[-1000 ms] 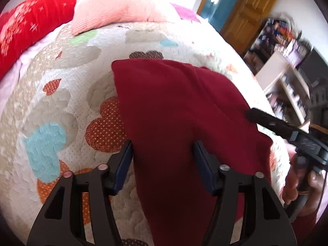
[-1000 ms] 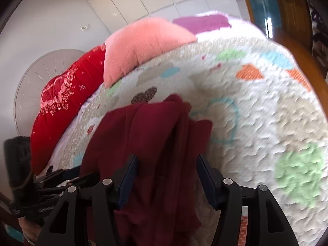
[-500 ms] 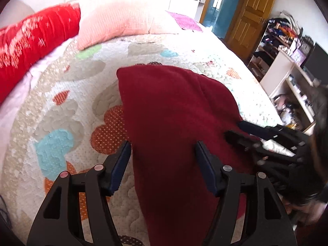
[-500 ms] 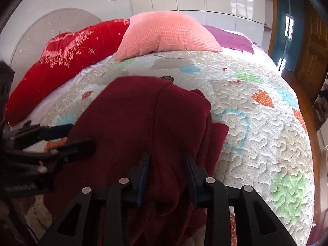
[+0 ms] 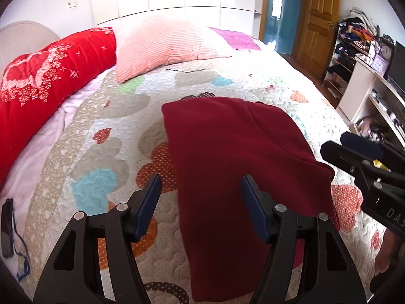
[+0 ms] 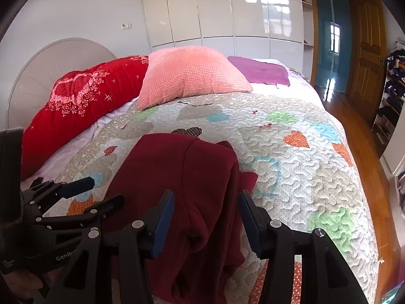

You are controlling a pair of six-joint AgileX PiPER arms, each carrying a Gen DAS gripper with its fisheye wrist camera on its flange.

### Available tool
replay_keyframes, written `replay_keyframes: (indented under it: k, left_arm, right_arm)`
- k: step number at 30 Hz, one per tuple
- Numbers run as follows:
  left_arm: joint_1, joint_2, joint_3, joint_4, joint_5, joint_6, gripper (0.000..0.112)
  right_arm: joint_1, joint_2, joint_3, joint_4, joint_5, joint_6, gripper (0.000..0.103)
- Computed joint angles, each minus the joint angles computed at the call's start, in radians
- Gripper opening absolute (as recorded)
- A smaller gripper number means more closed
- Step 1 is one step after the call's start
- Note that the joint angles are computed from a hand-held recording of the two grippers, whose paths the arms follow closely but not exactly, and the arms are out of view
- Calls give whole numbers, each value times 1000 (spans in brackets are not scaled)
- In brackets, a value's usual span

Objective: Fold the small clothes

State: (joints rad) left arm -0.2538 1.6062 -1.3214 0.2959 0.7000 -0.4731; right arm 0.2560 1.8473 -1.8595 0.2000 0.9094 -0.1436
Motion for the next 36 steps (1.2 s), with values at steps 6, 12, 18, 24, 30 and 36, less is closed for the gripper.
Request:
replay_keyframes:
  k: [6, 12, 18, 24, 30, 36]
  left_arm:
    - [-16, -17, 18, 58, 15, -68, 65]
    - [-21, -29, 34, 87, 7, -106, 65]
    - [-24, -23, 34, 96, 9, -115, 65]
    - [-24, -22, 36, 101, 4, -119, 65]
    - [-22, -18, 35, 111, 1, -130, 65]
    - [-18, -11, 34, 114, 3, -131, 65]
  right_arm:
    - [0, -22, 38, 2, -20, 18, 51]
    - [-3, -21, 41, 3, -16, 23, 51]
    - [-5, -17, 43, 9, -15, 28, 51]
    - [2, -4, 31, 4, -7, 30, 51]
    - [4, 13, 11, 2, 1, 26, 52]
    - [4, 30, -2, 6, 8, 27, 52]
